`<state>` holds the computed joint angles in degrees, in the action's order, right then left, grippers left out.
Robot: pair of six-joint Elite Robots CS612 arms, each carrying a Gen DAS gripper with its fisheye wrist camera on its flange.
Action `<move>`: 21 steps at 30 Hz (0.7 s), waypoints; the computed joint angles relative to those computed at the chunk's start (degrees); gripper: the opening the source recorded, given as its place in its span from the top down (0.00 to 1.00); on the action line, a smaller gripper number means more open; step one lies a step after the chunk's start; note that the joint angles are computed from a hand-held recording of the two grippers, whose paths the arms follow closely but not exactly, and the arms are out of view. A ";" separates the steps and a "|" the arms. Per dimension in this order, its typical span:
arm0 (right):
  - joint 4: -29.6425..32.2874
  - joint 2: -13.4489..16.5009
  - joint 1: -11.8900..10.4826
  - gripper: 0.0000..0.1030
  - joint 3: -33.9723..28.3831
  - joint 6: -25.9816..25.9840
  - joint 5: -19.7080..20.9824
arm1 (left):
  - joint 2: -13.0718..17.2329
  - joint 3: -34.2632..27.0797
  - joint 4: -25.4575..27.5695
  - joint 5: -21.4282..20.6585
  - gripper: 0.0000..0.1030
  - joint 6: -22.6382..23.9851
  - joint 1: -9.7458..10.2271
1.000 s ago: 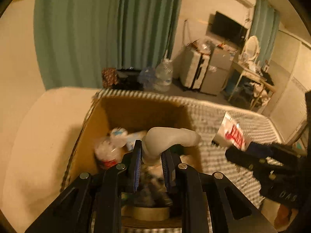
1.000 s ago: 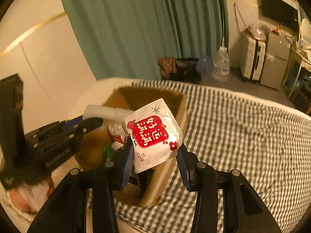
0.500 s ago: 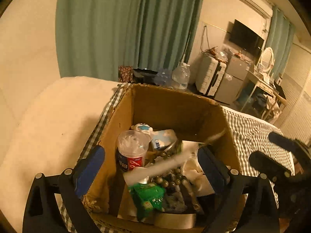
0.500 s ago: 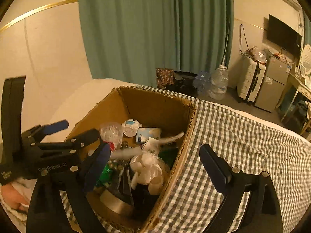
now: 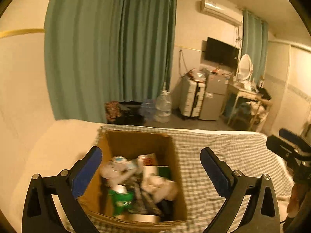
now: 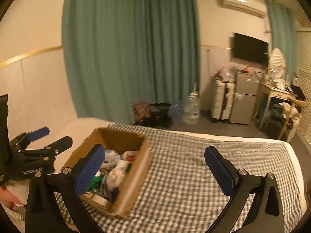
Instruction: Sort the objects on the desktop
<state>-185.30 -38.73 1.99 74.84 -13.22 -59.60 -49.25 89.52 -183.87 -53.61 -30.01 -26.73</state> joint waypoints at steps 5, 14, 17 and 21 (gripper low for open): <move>-1.98 -0.17 -1.64 0.00 2.47 2.12 -1.89 | 1.58 -1.08 2.07 0.13 0.00 -2.53 -2.00; -1.44 2.13 -3.30 0.00 6.93 4.20 -5.25 | 3.69 0.30 6.16 -1.85 0.00 -8.22 -3.77; 0.86 2.04 -3.21 0.00 7.06 2.09 -6.67 | 3.82 0.41 7.73 -1.36 0.00 -8.63 -4.07; 0.30 1.82 -3.44 0.00 7.03 3.54 -6.19 | 3.80 0.83 7.14 -0.86 0.00 -7.79 -4.37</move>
<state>-185.00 -36.92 -1.45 81.87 -9.68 -65.79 -45.45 90.36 -176.73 -54.46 -37.80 -31.10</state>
